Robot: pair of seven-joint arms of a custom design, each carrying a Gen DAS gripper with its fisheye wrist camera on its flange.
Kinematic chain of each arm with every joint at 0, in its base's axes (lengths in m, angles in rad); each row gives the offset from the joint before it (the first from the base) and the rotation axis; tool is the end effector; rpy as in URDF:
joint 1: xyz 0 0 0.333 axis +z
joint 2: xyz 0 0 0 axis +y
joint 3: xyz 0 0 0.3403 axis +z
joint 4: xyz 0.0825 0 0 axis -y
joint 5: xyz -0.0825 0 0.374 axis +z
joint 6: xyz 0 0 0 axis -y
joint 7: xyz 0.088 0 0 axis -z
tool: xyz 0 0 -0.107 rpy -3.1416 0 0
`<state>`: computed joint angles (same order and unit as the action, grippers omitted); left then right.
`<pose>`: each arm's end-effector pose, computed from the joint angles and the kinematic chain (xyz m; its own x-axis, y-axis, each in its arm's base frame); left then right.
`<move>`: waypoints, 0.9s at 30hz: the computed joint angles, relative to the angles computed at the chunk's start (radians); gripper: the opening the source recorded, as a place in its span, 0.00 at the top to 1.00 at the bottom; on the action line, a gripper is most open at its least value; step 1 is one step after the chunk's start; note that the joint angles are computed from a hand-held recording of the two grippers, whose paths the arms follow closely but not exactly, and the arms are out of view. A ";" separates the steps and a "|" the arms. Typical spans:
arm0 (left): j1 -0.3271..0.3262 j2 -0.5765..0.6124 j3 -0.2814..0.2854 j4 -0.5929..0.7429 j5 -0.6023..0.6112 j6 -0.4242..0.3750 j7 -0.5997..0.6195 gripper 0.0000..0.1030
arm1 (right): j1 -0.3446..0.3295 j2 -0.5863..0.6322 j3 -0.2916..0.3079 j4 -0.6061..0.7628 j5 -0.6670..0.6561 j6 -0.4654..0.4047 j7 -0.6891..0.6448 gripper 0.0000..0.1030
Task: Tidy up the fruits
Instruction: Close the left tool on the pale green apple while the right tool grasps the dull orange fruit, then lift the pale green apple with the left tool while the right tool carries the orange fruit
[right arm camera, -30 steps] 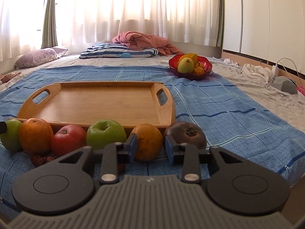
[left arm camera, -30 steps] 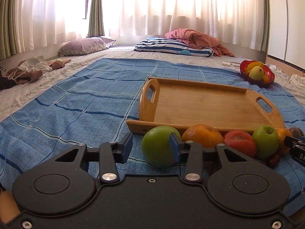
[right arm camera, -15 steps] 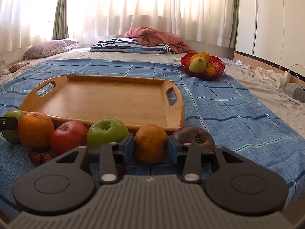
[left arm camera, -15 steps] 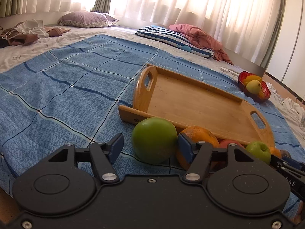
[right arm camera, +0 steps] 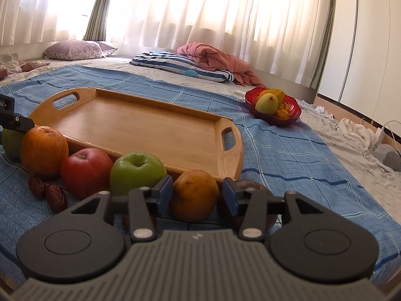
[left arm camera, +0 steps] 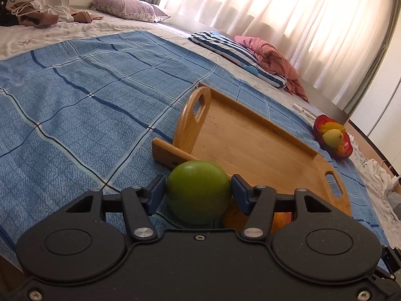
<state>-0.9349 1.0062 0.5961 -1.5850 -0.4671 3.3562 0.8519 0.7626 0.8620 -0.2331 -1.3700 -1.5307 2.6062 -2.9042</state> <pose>0.6708 -0.3254 0.2500 0.1820 -0.8994 0.3975 -0.5188 -0.4312 -0.7382 0.6255 0.4450 0.2519 -0.0004 -0.9735 0.2285 -0.4495 -0.2040 -0.8697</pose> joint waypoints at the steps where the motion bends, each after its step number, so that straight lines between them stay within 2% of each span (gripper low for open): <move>1: -0.010 0.006 0.012 0.003 -0.003 -0.005 -0.002 0.47 | 0.004 0.003 -0.003 0.003 -0.002 -0.010 -0.014 0.37; 8: -0.034 0.006 0.045 -0.001 0.012 -0.024 -0.030 0.47 | 0.014 0.009 -0.006 0.005 -0.030 -0.036 -0.071 0.35; 9: -0.044 0.010 0.058 -0.003 0.015 -0.029 -0.035 0.47 | 0.010 0.004 -0.003 0.000 -0.030 -0.029 -0.069 0.36; 10: -0.059 0.015 0.078 -0.004 0.017 -0.037 -0.041 0.47 | 0.004 -0.001 0.001 -0.005 -0.033 -0.014 -0.063 0.44; 11: -0.069 0.019 0.092 -0.004 0.023 -0.044 -0.049 0.47 | -0.005 -0.008 0.005 -0.012 -0.041 0.016 -0.046 0.47; 12: -0.077 0.023 0.104 -0.005 0.029 -0.047 -0.057 0.47 | -0.014 -0.013 0.010 -0.017 -0.046 0.037 -0.035 0.57; 13: -0.088 0.026 0.116 -0.009 0.036 -0.048 -0.066 0.47 | -0.016 -0.016 0.013 -0.021 -0.044 0.040 -0.027 0.61; 16: -0.119 0.039 0.156 -0.019 0.045 -0.048 -0.088 0.47 | -0.017 -0.022 0.013 -0.030 -0.053 0.044 -0.002 0.62; 20: -0.166 0.060 0.222 -0.035 0.048 -0.052 -0.116 0.47 | -0.028 -0.045 0.019 -0.057 -0.098 0.062 0.133 0.65; 21: -0.175 0.065 0.235 -0.038 0.048 -0.053 -0.121 0.47 | -0.030 -0.052 0.022 -0.064 -0.110 0.061 0.161 0.70; 22: -0.185 0.069 0.248 -0.042 0.049 -0.051 -0.125 0.47 | -0.028 -0.059 0.024 -0.072 -0.129 0.054 0.190 0.95; 24: -0.196 0.075 0.266 -0.043 0.052 -0.057 -0.129 0.47 | -0.016 -0.072 0.033 -0.085 -0.132 -0.013 0.202 0.95; 26: -0.199 0.074 0.270 -0.043 0.061 -0.064 -0.136 0.47 | -0.037 -0.082 0.050 -0.089 -0.146 0.012 0.174 0.84; 27: -0.196 0.070 0.267 -0.044 0.067 -0.063 -0.137 0.47 | -0.046 -0.084 0.058 -0.090 -0.145 0.021 0.162 0.65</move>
